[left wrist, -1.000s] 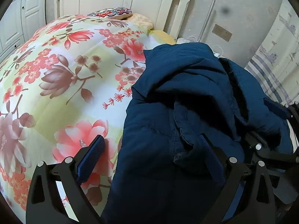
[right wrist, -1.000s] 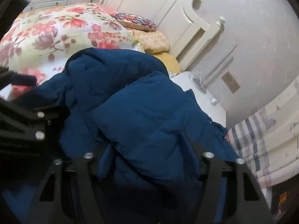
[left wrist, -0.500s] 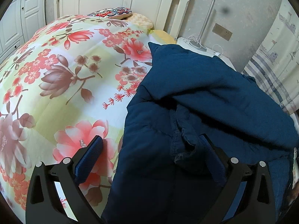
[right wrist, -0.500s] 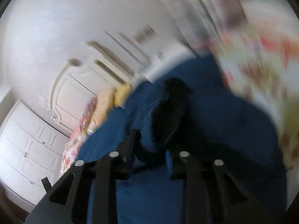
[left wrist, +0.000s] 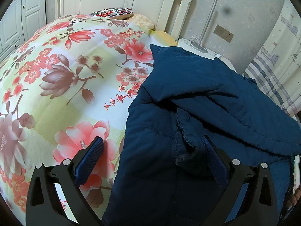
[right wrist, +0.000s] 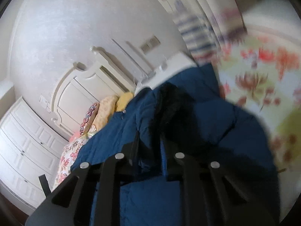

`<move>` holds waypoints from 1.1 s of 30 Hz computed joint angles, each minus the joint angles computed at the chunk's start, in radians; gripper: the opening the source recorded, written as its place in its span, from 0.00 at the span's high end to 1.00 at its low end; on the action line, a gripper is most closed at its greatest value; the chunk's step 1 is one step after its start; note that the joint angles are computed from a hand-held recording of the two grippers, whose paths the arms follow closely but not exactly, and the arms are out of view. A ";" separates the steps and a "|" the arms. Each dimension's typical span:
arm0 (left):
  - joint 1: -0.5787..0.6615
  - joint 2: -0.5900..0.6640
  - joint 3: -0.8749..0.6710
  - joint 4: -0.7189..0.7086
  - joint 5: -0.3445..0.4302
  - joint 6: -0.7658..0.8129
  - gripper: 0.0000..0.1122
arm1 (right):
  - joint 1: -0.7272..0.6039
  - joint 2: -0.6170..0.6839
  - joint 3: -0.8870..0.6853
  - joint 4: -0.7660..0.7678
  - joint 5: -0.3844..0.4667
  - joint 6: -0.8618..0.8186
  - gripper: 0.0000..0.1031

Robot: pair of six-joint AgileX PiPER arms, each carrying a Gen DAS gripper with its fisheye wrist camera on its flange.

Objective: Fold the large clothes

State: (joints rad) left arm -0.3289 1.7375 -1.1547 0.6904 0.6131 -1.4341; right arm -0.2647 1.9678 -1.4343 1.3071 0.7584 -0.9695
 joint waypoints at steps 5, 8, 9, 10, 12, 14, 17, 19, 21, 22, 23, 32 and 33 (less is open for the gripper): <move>0.001 0.001 -0.001 0.000 0.002 -0.005 0.12 | 0.054 0.051 -0.086 -0.358 -0.068 0.320 0.68; -0.001 0.004 -0.005 0.002 0.006 -0.004 0.12 | 0.059 -0.028 -0.020 -0.420 -0.171 0.408 0.51; 0.000 0.003 -0.002 0.001 0.004 -0.003 0.12 | 0.082 -0.091 0.024 -0.429 -0.258 0.389 0.50; -0.003 0.005 -0.007 0.000 0.012 -0.002 0.12 | 0.102 -0.129 0.047 -0.418 -0.308 0.344 0.47; -0.003 0.002 -0.003 0.001 0.008 -0.005 0.12 | 0.170 -0.176 0.045 -0.485 -0.378 0.310 0.34; -0.003 0.004 -0.007 -0.001 0.012 -0.001 0.12 | 0.239 -0.149 -0.034 -0.675 -0.358 0.395 0.31; -0.002 0.002 -0.003 0.002 0.005 -0.006 0.12 | 0.317 -0.027 -0.187 -0.975 -0.279 0.588 0.31; -0.004 0.003 -0.007 -0.001 0.014 -0.001 0.12 | 0.332 0.106 -0.296 -1.145 -0.189 0.713 0.31; -0.032 -0.007 -0.024 0.035 0.078 -0.029 0.13 | 0.335 0.127 -0.283 -1.166 -0.234 0.748 0.28; -0.063 -0.012 -0.037 0.083 0.138 -0.074 0.13 | 0.323 0.116 -0.269 -1.119 -0.233 0.714 0.28; -0.107 -0.036 -0.053 0.169 0.213 -0.146 0.13 | 0.318 0.113 -0.265 -1.096 -0.232 0.695 0.28; -0.100 0.225 -0.637 -0.085 0.259 0.409 0.13 | 0.322 0.113 -0.245 -1.061 -0.252 0.672 0.26; -0.083 0.315 -0.736 -0.145 0.292 0.478 0.13 | 0.315 0.122 -0.262 -1.045 -0.243 0.656 0.26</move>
State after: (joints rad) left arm -0.4114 2.0529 -1.8907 0.5451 0.9052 -0.9559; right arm 0.0502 2.0900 -1.6961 0.2624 0.5159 -0.3132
